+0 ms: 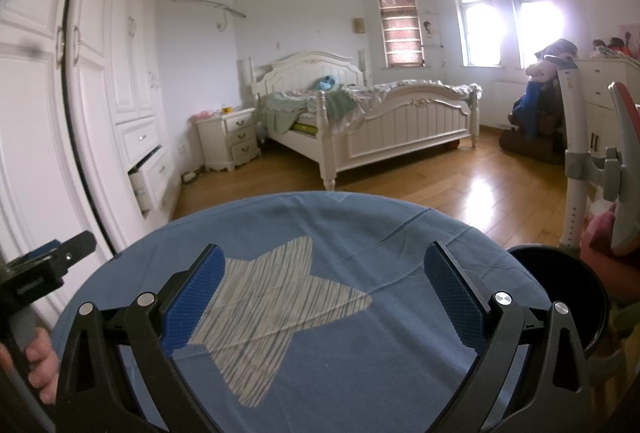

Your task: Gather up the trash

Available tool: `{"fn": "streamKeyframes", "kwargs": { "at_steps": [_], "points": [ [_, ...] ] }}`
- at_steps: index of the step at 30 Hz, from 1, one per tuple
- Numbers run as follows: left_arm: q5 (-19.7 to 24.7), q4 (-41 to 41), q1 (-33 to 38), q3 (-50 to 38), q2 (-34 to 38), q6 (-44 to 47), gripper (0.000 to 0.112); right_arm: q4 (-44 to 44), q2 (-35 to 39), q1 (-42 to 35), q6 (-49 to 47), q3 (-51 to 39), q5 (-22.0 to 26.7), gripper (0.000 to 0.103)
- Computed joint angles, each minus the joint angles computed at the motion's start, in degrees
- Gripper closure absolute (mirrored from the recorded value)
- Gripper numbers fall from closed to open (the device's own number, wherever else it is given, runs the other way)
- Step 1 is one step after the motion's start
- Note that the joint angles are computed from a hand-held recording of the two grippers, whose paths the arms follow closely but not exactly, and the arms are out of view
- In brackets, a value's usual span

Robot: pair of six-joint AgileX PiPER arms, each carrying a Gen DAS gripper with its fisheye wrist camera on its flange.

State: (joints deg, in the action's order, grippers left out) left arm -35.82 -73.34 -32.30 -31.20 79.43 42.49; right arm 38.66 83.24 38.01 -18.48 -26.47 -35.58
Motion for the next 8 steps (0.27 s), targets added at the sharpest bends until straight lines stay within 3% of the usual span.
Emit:
{"fn": "streamKeyframes", "kwargs": {
  "at_steps": [4,8],
  "points": [
    [5.22,-1.21,2.65,-1.22,0.54,2.25,0.015,-0.27,0.06,-0.14,0.23,-0.01,0.04,0.005],
    [4.0,-3.58,2.11,-1.51,0.69,3.9,0.015,-0.32,0.07,-0.1,0.29,0.02,-0.04,0.005]
  ]
}}
